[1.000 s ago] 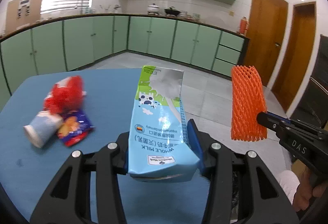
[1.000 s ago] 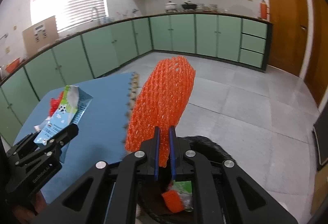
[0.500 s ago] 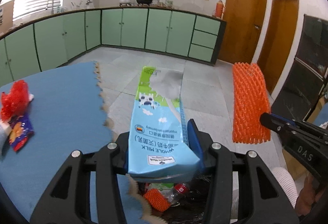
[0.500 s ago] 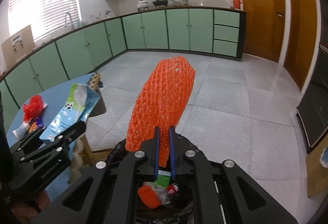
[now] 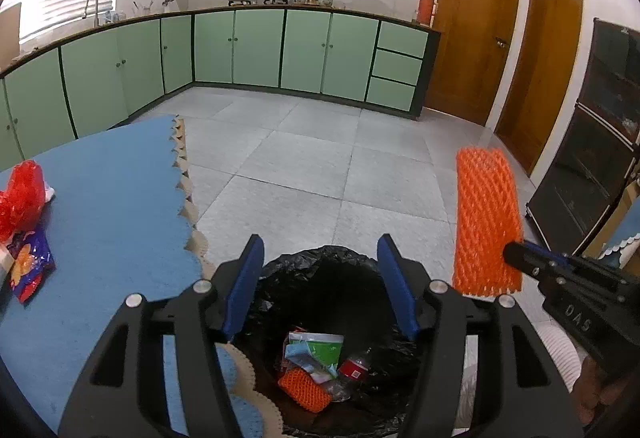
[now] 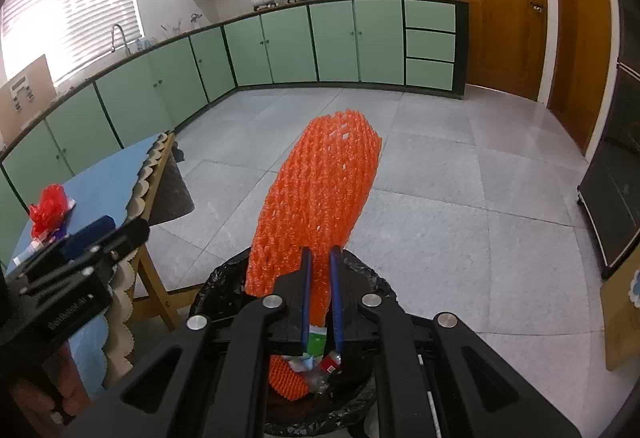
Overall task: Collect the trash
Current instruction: 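Carry the milk carton over the black bin and open the left gripper while the right carries the net, then open the right gripper to drop the orange foam net into the bin, then move the left gripper to the white paper cup and close on it while the right returns to the table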
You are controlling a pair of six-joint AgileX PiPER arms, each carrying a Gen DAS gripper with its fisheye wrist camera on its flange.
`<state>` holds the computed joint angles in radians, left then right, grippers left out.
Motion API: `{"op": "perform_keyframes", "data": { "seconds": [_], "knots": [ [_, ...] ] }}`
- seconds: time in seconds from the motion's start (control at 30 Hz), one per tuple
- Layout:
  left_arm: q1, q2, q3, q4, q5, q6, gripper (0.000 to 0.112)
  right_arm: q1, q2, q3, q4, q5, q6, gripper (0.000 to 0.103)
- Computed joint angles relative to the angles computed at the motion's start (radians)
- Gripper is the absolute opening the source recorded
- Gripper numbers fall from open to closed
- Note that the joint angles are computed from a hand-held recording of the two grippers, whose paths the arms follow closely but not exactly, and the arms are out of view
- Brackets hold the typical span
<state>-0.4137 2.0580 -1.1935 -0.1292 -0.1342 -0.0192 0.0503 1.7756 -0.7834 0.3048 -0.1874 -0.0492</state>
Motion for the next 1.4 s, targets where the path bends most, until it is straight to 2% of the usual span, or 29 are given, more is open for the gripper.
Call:
{"op": "perform_keyframes", "data": {
  "seconds": [0.27,0.4,0.53,0.6,0.8,0.93,1.1,1.23,1.4],
  "knots": [
    [0.033,-0.076,0.084,-0.071,-0.036,0.073,0.065,0.036,0.036,-0.031,0.077,0.015,-0.074,0.009],
    [0.079,-0.121,0.141,-0.113,-0.052,0.13,0.069,0.046,0.091,-0.066,0.051,0.036,-0.03,0.009],
    [0.134,-0.16,0.2,-0.167,-0.067,0.191,0.072,0.073,0.169,-0.12,0.223,0.054,-0.192,0.01],
    [0.162,-0.175,0.215,-0.166,-0.061,0.186,0.072,0.092,0.197,-0.145,0.369,0.061,-0.33,0.011],
    [0.219,-0.21,0.248,-0.174,-0.059,0.187,0.073,0.127,0.181,-0.156,0.606,0.053,-0.541,0.021],
    [0.236,-0.225,0.265,-0.139,-0.066,0.143,0.074,0.162,0.112,-0.129,0.693,0.017,-0.622,0.042],
    [0.241,-0.242,0.281,-0.106,-0.078,0.106,0.076,0.207,0.017,-0.11,0.785,-0.013,-0.733,0.052],
    [0.243,-0.257,0.299,-0.085,-0.091,0.082,0.081,0.259,-0.03,-0.116,0.962,-0.053,-0.905,0.07],
    [0.255,-0.281,0.33,-0.074,-0.117,0.077,0.084,0.303,-0.06,-0.139,1.107,-0.088,-1.048,0.087]
  ]
}}
